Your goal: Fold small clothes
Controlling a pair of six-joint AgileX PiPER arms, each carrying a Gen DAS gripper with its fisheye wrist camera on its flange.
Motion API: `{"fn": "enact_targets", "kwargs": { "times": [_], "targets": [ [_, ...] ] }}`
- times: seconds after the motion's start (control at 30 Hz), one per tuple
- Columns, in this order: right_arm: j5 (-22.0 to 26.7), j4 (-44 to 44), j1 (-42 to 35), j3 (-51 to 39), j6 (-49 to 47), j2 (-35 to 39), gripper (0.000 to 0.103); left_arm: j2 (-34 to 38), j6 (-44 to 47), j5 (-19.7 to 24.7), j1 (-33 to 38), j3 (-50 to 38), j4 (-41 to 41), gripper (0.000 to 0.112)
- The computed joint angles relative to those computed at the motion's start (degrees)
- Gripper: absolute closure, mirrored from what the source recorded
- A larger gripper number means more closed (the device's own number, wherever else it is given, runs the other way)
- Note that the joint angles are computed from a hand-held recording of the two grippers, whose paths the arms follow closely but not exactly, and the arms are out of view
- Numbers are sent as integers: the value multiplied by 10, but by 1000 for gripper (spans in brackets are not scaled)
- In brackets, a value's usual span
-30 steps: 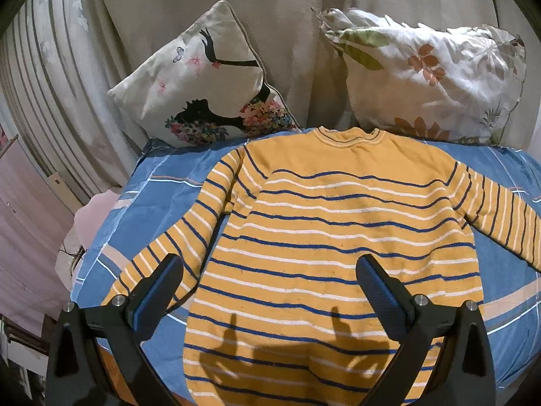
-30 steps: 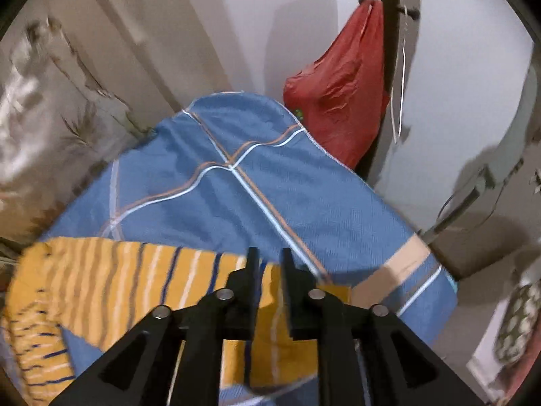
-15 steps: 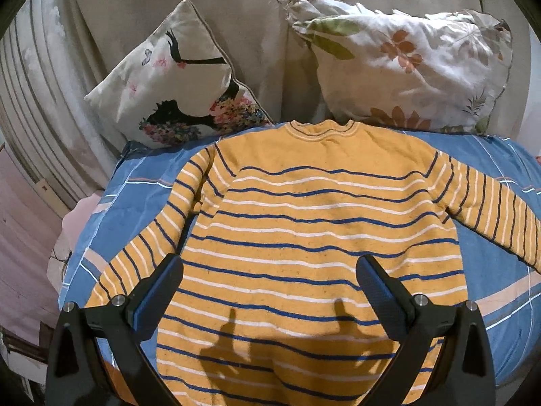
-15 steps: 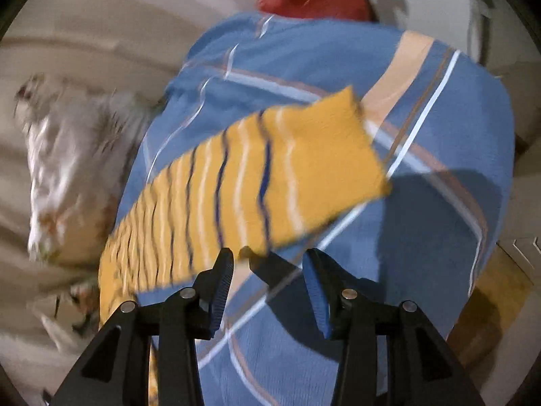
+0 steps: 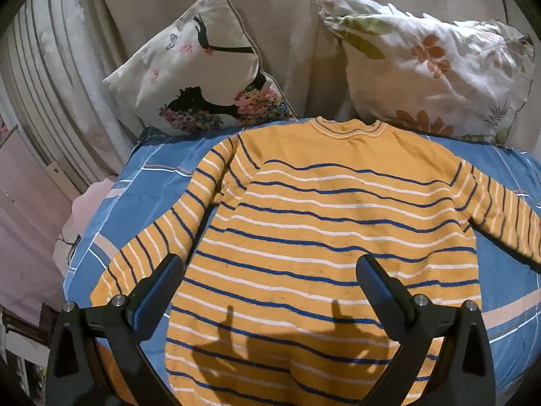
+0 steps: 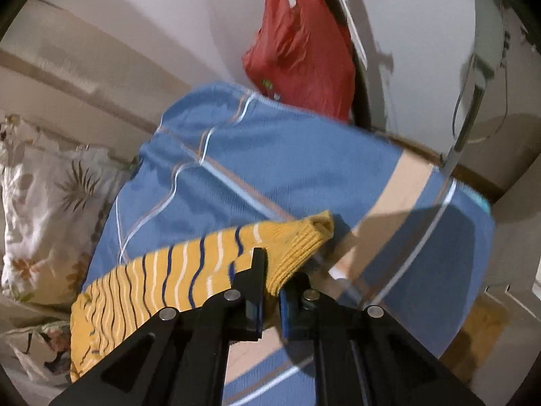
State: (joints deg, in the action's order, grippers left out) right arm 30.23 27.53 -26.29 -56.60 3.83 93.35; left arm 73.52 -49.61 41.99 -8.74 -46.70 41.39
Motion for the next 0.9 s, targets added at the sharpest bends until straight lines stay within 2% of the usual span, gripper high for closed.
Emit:
{"fn": "enact_targets", "kwargs": {
  "times": [0.17,0.4,0.57,0.7,0.9],
  "targets": [
    [9,-78,35,-46,53,11,95,9,-12,-1,-2,3,7,10],
    [23,-160,124,-90,85,18,95,14,-4,-10,-1,10,-3,10],
    [41,-148,210,-133,66,30,95,9,14,-28,27,21,-18,10],
    [57,-135,307,-200,47,61,95,0,47,-48,72,28,-39,10],
    [119,-81,443,-388,26,182,95,-12,145,-97,179,36,-98,10]
  ]
}}
